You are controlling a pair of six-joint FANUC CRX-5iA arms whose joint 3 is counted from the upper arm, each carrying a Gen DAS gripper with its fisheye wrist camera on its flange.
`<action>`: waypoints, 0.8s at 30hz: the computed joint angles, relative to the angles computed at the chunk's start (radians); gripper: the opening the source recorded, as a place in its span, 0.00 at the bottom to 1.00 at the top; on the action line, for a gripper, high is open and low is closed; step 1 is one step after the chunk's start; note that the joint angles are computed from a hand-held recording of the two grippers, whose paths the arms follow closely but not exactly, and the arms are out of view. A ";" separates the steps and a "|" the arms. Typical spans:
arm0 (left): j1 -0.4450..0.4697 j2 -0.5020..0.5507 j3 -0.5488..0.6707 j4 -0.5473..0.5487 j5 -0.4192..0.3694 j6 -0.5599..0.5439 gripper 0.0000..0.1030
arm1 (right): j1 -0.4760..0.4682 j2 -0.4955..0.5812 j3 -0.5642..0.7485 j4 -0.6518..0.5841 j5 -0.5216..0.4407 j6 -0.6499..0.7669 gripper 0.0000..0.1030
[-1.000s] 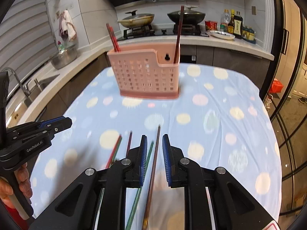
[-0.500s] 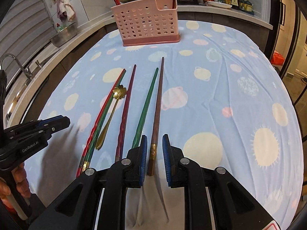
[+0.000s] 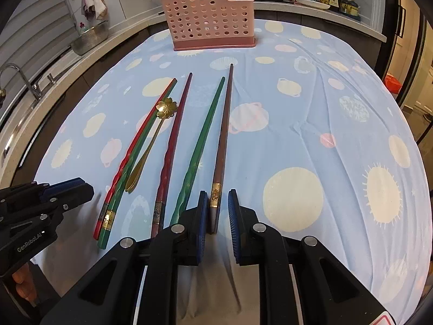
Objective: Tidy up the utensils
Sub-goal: 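Move both open tools back over the remaining utensils, then close the left tool on a red chopstick while the right tool closes on a dark brown chopstick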
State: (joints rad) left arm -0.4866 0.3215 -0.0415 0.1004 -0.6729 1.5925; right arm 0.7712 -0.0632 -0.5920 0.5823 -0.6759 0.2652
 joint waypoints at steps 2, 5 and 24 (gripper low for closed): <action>-0.002 -0.001 -0.004 0.004 0.000 -0.004 0.16 | 0.001 0.001 -0.002 0.007 -0.004 -0.004 0.13; -0.006 -0.001 -0.011 0.018 0.001 -0.020 0.16 | 0.000 -0.004 -0.010 0.012 -0.005 -0.011 0.08; -0.018 -0.014 -0.042 0.078 0.017 -0.082 0.23 | 0.000 -0.022 -0.021 -0.003 -0.007 -0.018 0.07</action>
State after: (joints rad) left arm -0.5043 0.3072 -0.0838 0.1788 -0.6563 1.5104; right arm 0.7715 -0.0855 -0.6130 0.5795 -0.6829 0.2472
